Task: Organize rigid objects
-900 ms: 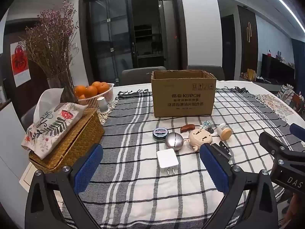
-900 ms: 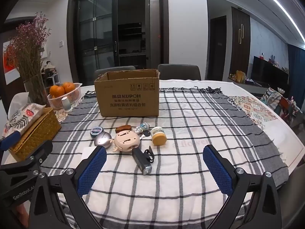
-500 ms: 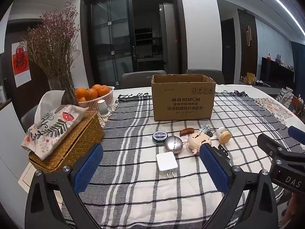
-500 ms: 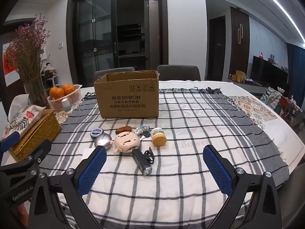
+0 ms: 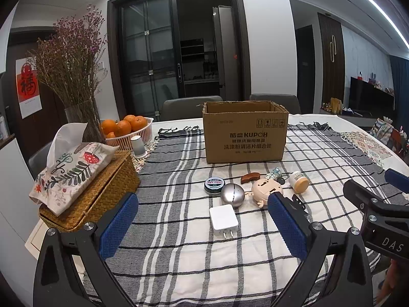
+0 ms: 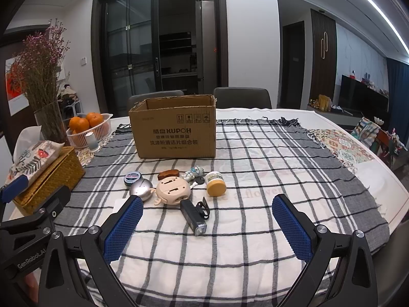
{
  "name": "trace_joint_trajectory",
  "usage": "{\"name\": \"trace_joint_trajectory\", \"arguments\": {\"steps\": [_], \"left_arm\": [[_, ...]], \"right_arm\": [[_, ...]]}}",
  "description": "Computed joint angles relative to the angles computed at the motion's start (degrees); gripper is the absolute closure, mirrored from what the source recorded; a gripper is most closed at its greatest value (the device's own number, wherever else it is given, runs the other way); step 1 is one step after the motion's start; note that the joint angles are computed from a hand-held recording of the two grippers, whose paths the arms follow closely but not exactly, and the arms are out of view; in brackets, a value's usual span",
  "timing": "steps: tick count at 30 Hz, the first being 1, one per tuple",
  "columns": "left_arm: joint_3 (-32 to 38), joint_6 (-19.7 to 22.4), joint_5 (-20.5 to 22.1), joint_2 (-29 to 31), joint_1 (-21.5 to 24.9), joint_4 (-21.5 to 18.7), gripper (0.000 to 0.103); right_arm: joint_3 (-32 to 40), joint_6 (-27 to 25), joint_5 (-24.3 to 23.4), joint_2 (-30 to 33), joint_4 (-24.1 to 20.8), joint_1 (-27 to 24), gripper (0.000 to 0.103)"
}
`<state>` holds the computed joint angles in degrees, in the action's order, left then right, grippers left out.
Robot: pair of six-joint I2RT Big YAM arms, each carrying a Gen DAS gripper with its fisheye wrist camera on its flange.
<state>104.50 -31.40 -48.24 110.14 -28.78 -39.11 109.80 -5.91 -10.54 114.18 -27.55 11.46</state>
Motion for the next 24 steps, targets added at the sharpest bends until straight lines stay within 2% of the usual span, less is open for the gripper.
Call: {"name": "trace_joint_trajectory", "arguments": {"steps": [24], "left_arm": [[-0.6,0.6,-2.1,-0.2,-0.2,0.9,0.0]], "right_arm": [[0.0,0.4,0.6,0.1,0.5,-0.1,0.001]]}}
